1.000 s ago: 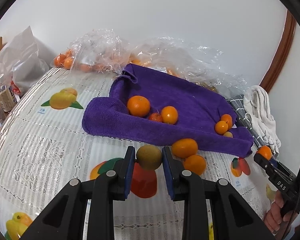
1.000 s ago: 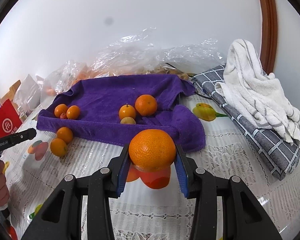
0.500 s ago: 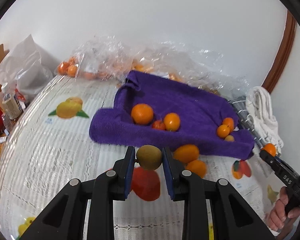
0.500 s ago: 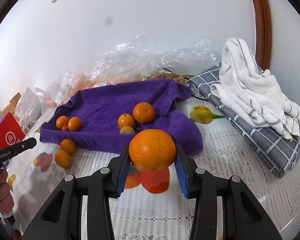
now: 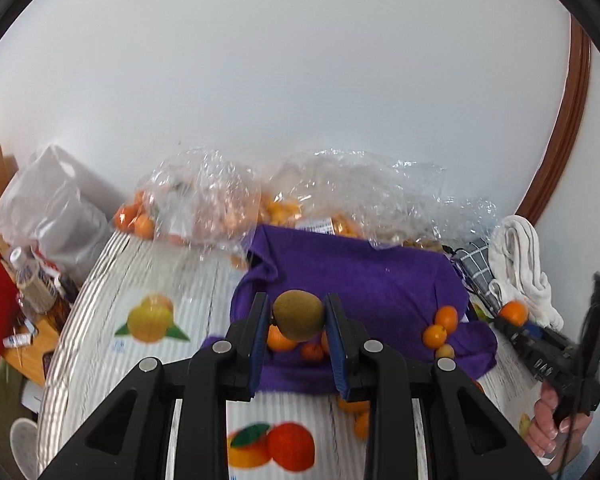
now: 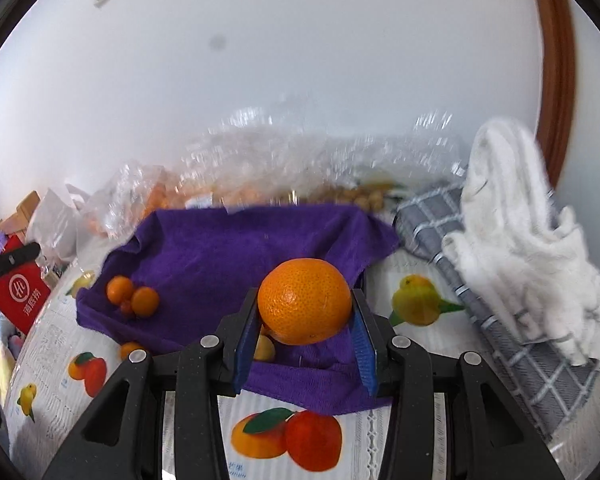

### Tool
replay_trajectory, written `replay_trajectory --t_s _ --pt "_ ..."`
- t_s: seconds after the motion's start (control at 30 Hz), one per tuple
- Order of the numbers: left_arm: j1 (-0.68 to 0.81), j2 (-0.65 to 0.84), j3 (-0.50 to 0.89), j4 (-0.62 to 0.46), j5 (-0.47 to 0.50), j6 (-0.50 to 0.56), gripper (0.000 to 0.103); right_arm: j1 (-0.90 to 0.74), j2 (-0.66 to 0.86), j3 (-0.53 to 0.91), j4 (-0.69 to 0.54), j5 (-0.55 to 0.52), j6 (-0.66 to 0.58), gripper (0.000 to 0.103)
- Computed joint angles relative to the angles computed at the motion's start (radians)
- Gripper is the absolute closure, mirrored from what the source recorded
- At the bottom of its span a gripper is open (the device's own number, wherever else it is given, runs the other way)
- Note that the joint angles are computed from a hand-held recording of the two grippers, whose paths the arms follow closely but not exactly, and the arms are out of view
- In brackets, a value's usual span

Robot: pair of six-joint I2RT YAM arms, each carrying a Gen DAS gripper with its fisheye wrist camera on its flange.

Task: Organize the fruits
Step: 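Carry both held fruits over the purple towel and lower them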

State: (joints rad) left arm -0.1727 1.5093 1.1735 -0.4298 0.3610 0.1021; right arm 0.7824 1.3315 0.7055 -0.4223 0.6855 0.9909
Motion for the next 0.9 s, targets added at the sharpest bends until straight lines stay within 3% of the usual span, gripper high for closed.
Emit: replay_trajectory --t_s 0.1,0.5,0.7,0.9 --pt "-0.025 0.056 0.042 0.011 -0.015 -0.02 0.077 -0.07 0.069 -0.027 0.097 -0.1 -0.04 0.061" --pt "-0.122 0.291 0.124 0.07 -0.112 -0.039 0.077 -0.076 0.199 -0.021 0.167 -0.119 -0.069 0.059" --pt "-0.169 0.399 0.193 0.073 -0.165 -0.037 0.077 -0.072 0.168 -0.042 0.188 -0.142 -0.087 0.05" --pt "-0.2 0.448 0.223 0.066 -0.211 -0.015 0.077 -0.034 0.125 -0.045 0.146 -0.091 -0.079 0.037"
